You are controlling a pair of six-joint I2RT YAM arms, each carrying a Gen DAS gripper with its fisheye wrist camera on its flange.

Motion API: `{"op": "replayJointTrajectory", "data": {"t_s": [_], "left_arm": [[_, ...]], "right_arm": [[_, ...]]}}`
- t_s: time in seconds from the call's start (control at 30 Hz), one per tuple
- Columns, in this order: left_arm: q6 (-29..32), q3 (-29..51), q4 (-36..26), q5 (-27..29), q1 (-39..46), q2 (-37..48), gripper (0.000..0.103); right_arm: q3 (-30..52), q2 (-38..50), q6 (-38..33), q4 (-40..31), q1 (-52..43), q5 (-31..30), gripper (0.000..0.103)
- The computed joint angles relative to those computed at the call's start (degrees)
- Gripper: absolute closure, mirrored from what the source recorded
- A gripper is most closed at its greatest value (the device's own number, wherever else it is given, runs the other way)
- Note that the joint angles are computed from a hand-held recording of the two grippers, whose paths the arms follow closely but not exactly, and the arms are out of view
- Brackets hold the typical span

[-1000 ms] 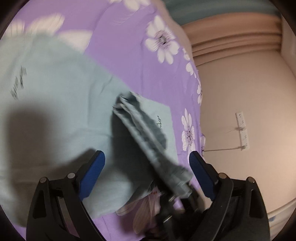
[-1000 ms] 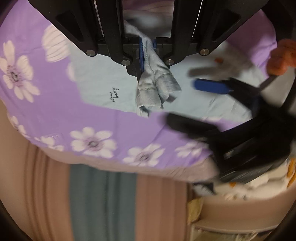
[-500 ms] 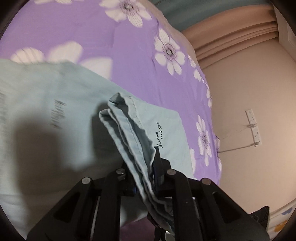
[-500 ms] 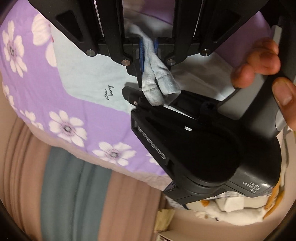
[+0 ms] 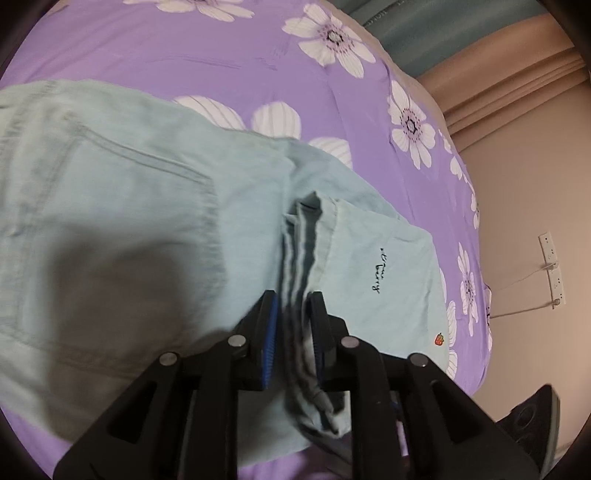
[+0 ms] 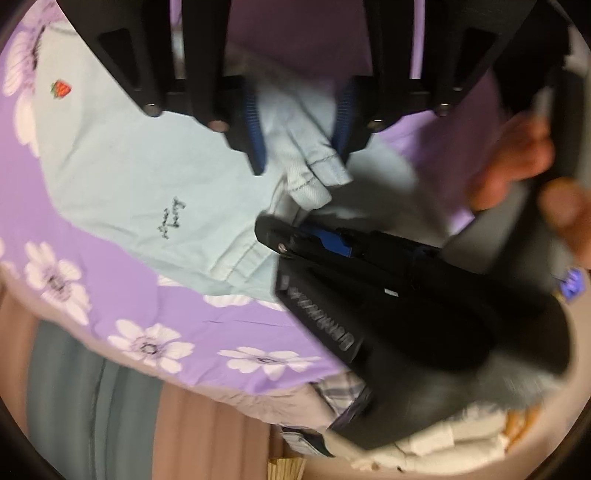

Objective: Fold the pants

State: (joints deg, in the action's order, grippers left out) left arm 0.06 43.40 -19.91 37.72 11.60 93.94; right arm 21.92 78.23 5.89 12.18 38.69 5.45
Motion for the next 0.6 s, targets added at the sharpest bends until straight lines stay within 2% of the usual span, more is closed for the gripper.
{"op": "replayJointTrajectory", "data": {"t_s": [0.1, 0.13, 0.2, 0.27, 0.33, 0.4, 0.43, 0.5, 0.53, 0.6], "left_arm": [[1.5, -0.9, -1.7, -0.4, 1.9, -4.3, 0.086], [2.0, -1.3, -2.6, -0.2, 2.3, -6.1, 0.086], [2.4, -1.7, -3.8, 1.5, 1.9, -9.6, 0.086], [1.9, -2.1, -4.2, 2.5, -0.2, -12.0, 0.086], [0.2, -2.5, -3.3, 2.7, -4.4, -13.4, 0.086], [-1.9, -3.4, -1.3, 1.5, -8.8, -13.2, 0.086], [-3.3, -4.2, 0.5, 0.4, -10.7, -12.6, 0.086], [-5.0, -5.6, 3.4, -3.6, -13.3, -10.6, 0.086], [-5.2, -5.8, 3.7, -5.2, -13.7, -9.5, 0.086], [-3.7, -6.8, 3.3, -6.4, -12.2, -6.5, 0.089]], "right_arm": [[-3.9, -12.3, -0.2, -4.9, -5.9, -7.8, 0.061], [-5.0, -15.2, 0.9, -5.9, -5.8, -7.7, 0.061], [-6.4, -22.8, 1.9, -10.5, -12.6, -11.5, 0.061], [-6.6, -25.2, 2.1, -12.5, -21.2, -16.8, 0.061], [-6.9, -25.4, 1.5, -13.2, -28.5, -18.9, 0.061], [-4.8, -19.7, 0.4, -13.9, -32.9, -16.5, 0.062], [-5.0, -19.4, 1.1, -14.6, -33.2, -16.0, 0.063], [-4.2, -14.4, 0.7, -13.8, -36.0, -17.9, 0.074], [-3.6, -12.2, 1.1, -13.8, -35.7, -17.4, 0.076], [-4.8, -13.4, 2.1, -15.2, -32.9, -15.1, 0.078]]}}
